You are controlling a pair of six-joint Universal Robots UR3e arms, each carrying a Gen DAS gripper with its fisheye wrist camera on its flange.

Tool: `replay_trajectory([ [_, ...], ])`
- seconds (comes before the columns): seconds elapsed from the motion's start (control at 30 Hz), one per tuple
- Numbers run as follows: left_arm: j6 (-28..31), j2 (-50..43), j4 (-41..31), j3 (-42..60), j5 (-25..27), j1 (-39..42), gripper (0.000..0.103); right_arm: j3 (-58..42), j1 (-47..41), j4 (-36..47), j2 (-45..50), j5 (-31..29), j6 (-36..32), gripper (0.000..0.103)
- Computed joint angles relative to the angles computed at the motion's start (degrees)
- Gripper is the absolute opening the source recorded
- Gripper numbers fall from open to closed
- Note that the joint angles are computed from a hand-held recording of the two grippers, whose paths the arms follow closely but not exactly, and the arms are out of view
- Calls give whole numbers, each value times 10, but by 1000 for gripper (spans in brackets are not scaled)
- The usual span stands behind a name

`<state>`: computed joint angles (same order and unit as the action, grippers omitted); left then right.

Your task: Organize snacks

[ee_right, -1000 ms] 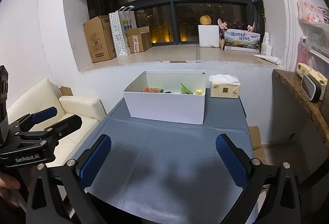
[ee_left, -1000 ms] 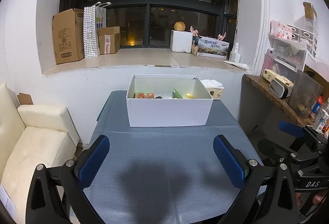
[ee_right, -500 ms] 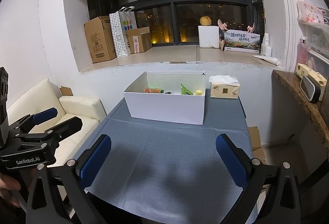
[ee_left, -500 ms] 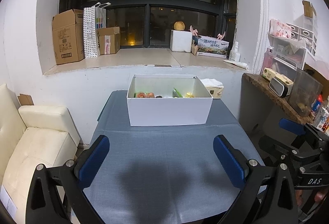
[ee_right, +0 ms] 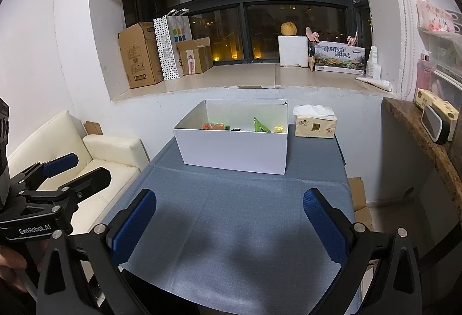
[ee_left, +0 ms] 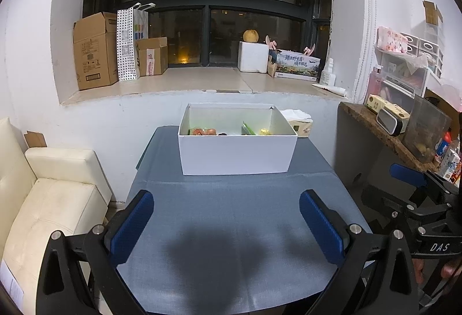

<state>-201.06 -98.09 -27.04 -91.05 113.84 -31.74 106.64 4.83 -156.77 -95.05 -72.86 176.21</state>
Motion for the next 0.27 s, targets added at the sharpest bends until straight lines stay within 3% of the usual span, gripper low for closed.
replay_trajectory([
  [0.27,3,13,25,-23,-23,8,103,0,1,2,3,2,0,103],
])
